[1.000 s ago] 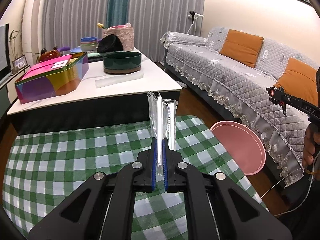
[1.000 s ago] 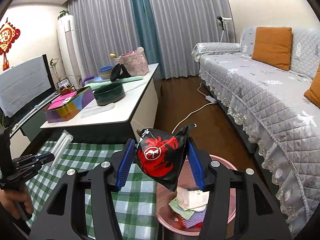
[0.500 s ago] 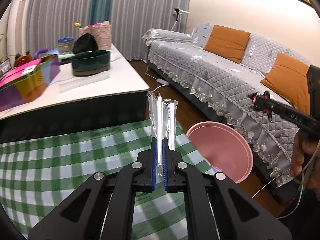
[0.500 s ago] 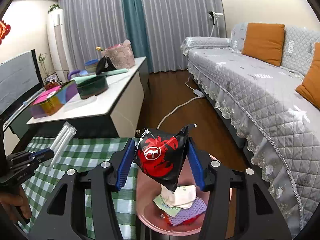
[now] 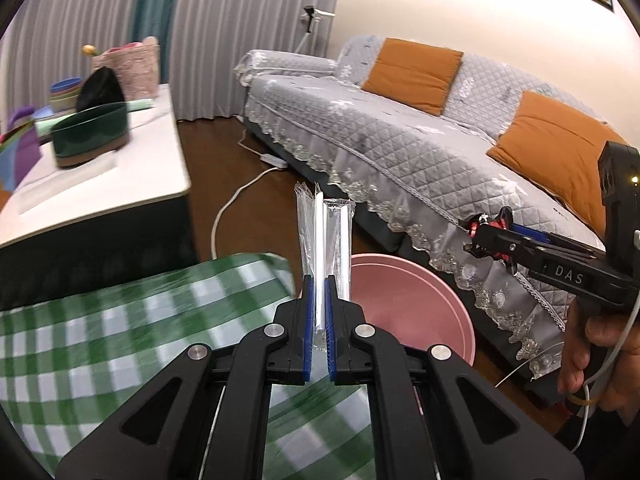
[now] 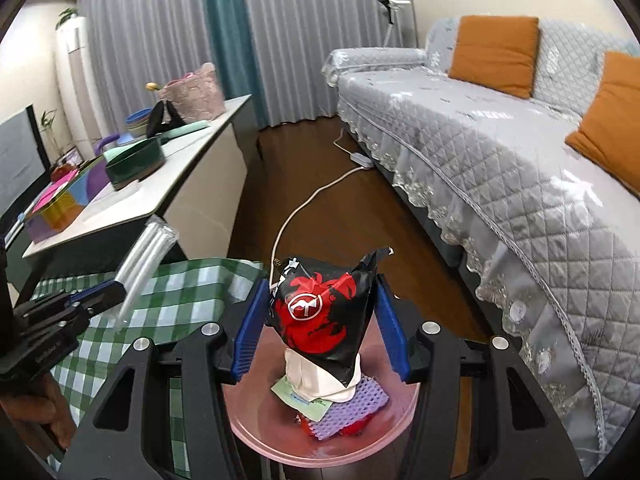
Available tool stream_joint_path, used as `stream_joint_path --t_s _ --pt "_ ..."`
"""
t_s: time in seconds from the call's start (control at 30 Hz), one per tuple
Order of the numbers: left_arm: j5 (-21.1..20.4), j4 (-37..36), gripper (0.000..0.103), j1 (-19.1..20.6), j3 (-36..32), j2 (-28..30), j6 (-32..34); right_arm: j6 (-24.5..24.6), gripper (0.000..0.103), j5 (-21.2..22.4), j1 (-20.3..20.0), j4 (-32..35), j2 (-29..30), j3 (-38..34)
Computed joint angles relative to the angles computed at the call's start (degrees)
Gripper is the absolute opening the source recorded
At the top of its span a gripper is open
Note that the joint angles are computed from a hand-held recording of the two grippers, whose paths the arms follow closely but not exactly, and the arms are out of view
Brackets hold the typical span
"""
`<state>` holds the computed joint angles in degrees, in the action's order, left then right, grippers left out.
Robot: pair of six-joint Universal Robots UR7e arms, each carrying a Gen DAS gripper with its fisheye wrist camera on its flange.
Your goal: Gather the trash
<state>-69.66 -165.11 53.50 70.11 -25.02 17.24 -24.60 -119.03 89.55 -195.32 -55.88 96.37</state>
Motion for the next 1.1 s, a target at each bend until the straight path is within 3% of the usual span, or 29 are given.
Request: stream_joint_path --t_s 0.3,0.4,0.43,0.47,0.5,0.8,0.97,1.1 --pt "-1.81 3.26 0.005 -0.58 -4.14 4.39 1.29 2.40 0.054 -0.85 -1.47 2.38 -0.22 -0.32" --pt "-3.04 5.20 0.007 -0.43 -4.94 4.81 1.38 2.31 0.064 -2.36 -1.37 3.08 0.23 -0.91" --pt "-2.38 5.29 0.015 -0.59 -4.93 4.90 1.89 2.69 0.073 -3.44 -1.29 3.26 0.49 -1.20" --pt "-1.85 4.61 0.027 -0.68 -4.62 4.82 2.02 2.85 0.076 -4.02 -1.29 2.96 0.60 -1.28" --pt "-1.86 4.19 0.032 -0.60 -4.55 4.73 1.83 2.97 0.077 -4.34 -1.35 2.82 0.59 -1.32" --pt "-0.81 0.20 0.041 -0.85 0.77 -0.03 0.97 3.23 0.083 -5.24 -0.36 1.72 0.58 -1.04" --pt "-0.55 -3.41 0.063 -1.69 7.66 -5.55 0.85 0.17 0.093 -4.87 1.31 -1.02 0.68 0.13" --pt "-0.56 -7.96 0.080 -2.84 14.89 -11.02 0.39 2.15 0.098 -2.74 2.38 -0.42 -1.25 2.72"
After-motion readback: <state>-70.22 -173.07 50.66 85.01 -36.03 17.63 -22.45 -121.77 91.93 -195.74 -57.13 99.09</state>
